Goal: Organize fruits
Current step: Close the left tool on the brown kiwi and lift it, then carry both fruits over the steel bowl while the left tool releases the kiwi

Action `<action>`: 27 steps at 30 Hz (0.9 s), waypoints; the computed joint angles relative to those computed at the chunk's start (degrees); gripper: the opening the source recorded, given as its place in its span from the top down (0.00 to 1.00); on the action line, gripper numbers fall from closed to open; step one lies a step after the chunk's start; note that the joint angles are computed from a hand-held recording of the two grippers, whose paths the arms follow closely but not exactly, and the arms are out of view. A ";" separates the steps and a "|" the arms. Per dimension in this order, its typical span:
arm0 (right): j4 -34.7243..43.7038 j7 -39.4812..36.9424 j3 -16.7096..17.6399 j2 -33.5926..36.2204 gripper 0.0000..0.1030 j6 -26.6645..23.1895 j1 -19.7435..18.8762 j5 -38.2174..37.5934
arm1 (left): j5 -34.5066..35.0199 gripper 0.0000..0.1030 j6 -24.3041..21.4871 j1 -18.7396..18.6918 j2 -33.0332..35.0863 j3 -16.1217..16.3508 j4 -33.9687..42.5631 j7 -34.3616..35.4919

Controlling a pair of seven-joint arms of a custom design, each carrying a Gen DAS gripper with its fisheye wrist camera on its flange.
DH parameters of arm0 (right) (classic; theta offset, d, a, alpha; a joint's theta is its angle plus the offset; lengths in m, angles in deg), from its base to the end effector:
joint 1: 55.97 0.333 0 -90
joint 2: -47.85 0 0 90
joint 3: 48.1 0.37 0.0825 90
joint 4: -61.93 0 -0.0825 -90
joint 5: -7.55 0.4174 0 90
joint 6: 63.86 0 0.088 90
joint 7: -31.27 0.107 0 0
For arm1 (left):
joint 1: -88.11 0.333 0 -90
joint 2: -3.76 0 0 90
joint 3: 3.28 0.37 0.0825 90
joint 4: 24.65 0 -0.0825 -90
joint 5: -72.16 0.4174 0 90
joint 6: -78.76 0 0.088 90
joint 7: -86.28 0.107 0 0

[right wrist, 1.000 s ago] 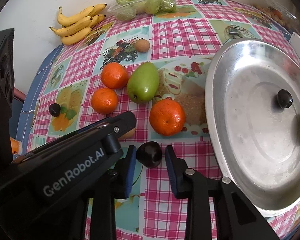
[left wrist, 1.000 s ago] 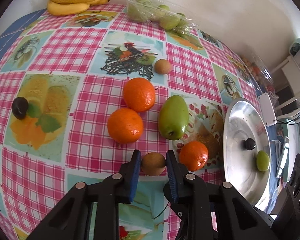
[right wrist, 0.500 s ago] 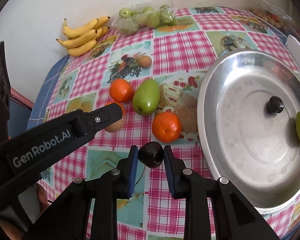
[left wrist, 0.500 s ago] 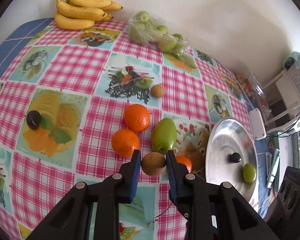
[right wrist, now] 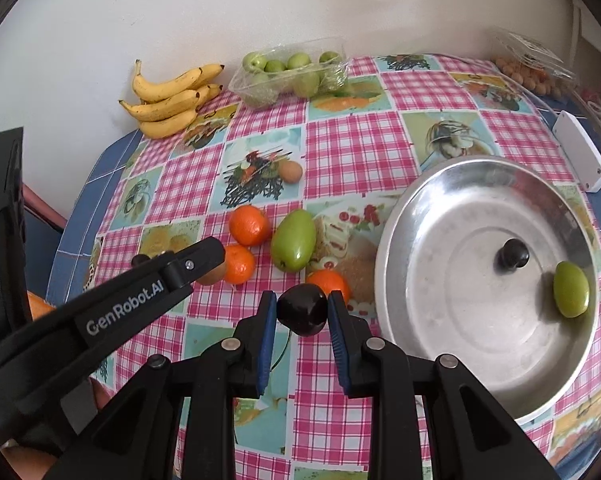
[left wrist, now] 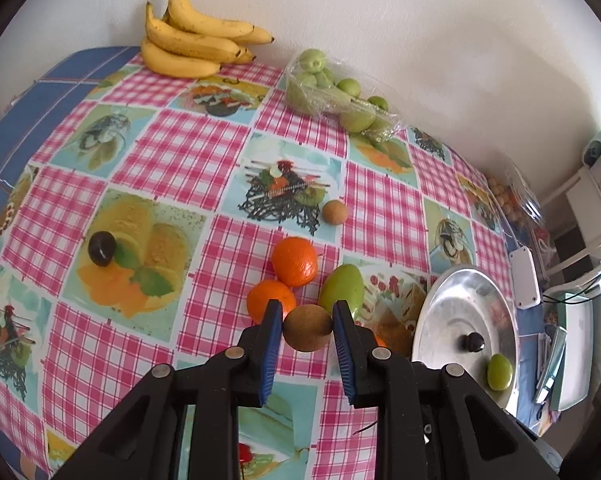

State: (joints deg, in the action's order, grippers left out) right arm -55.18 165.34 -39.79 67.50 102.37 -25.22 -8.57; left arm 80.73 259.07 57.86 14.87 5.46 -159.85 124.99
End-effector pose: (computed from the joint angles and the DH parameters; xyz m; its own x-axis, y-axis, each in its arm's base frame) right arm 0.5185 0.4334 0.3577 0.1969 -0.9528 -0.2312 -0.8919 -0.0761 -0.4458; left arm 0.5381 -0.2282 0.3395 0.2463 -0.9001 0.3594 -0.8115 -0.3943 -0.4314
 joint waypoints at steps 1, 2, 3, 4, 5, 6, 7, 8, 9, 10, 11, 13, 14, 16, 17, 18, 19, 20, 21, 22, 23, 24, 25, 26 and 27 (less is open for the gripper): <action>0.00 0.11 -0.22 -0.13 0.74 -0.18 -0.04 -0.06 | 1.30 0.73 -0.22 -2.06 0.11 2.13 0.37 -1.29; 0.12 0.09 -0.29 -0.17 0.74 -0.59 -0.22 0.04 | 2.26 0.73 -0.35 -3.21 0.24 3.27 0.71 -2.28; 0.20 0.01 -0.24 -0.17 0.74 -0.95 -0.47 0.29 | 2.82 0.73 -0.40 -3.54 0.35 3.52 0.99 -2.80; 0.06 -0.27 0.02 -0.33 0.74 -1.15 -0.97 0.83 | 3.32 0.73 -0.55 -3.86 0.54 3.66 1.37 -3.31; -0.29 -0.52 0.32 -0.64 0.74 -1.26 -1.58 1.61 | 3.78 0.73 -0.69 -4.01 0.72 3.66 1.68 -3.68; -0.73 -0.50 0.33 -0.98 0.74 -1.10 -1.92 2.05 | 4.13 0.73 -0.92 -4.05 0.94 3.44 2.07 -3.96; -1.37 -0.25 0.13 -1.49 0.74 -0.78 -2.21 2.33 | 4.24 0.73 -1.16 -3.74 1.14 2.84 2.44 -3.99; -1.61 0.18 -0.20 -1.76 0.74 -0.87 -2.19 2.26 | 4.38 0.73 -1.36 -3.52 1.26 2.36 2.72 -4.09; -2.01 0.65 -0.61 -2.17 0.74 -1.08 -2.16 2.02 | 4.57 0.73 -1.63 -3.36 1.45 1.83 3.11 -4.12; -2.51 1.24 -1.06 -2.63 0.74 -1.31 -2.15 1.69 | 4.99 0.73 -1.95 -3.53 1.58 1.68 3.45 -4.42; -2.96 1.79 -1.37 -3.02 0.74 -1.66 -2.32 1.57 | 5.16 0.73 -2.16 -3.21 1.71 1.00 3.77 -4.35; -3.98 3.09 -1.95 -3.69 0.74 -1.94 -2.79 1.37 | 5.04 0.73 -2.36 -2.21 1.98 -0.84 4.43 -3.60; -4.52 3.74 -2.26 -4.00 0.74 -2.22 -3.12 1.27 | 5.19 0.73 -2.51 -2.15 2.11 -1.29 4.76 -3.42; -5.23 4.79 -2.70 -4.45 0.74 -3.33 -3.72 0.93 | 5.77 0.73 -2.85 -2.41 2.36 -1.85 5.43 -3.18; -5.66 5.23 -2.85 -4.72 0.74 -3.90 -4.11 0.86 | 5.91 0.73 -2.99 -2.35 2.52 -2.31 5.78 -2.92; -6.05 5.54 -2.89 -4.92 0.73 -4.15 -4.50 0.82 | 5.91 0.73 -3.10 -2.18 2.64 -2.94 6.09 -2.51; -6.44 5.64 -2.82 -5.07 0.73 -4.33 -5.02 1.05 | 5.66 0.73 -3.28 -1.78 2.88 -3.89 6.52 -1.79; -7.02 5.51 -2.59 -5.35 0.73 -4.50 -5.72 1.71 | 5.40 0.73 -3.51 -1.55 3.08 -4.64 6.89 -1.17; -7.54 5.21 -2.32 -5.53 0.73 -4.46 -6.36 2.38 | 5.36 0.73 -3.99 -1.64 3.44 -5.21 7.52 -0.61; -7.87 4.79 -2.03 -5.58 0.73 -4.48 -6.97 3.14 | 5.52 0.73 -4.40 -1.88 3.85 -5.43 8.14 -0.27; -8.35 4.40 -1.78 -5.74 0.73 -4.40 -7.55 3.95 | 5.63 0.73 -4.84 -1.97 4.21 -5.87 8.69 0.31; -8.77 3.96 -1.55 -5.91 0.73 -4.33 -8.05 4.70 | 5.41 0.73 -5.40 -1.70 4.69 -6.91 9.42 1.38; -9.14 3.55 -1.38 -6.09 0.73 -4.32 -8.43 5.32 | 5.17 0.73 -5.66 -1.55 5.03 -7.51 9.82 2.03; -9.63 3.42 -1.41 -6.36 0.73 -4.27 -8.71 5.70 | 4.84 0.73 -6.15 -1.40 5.52 -8.30 10.47 2.90; -10.01 3.49 -1.54 -6.62 0.73 -4.34 -8.81 5.83 | 4.60 0.73 -6.55 -1.37 5.89 -8.74 10.94 3.54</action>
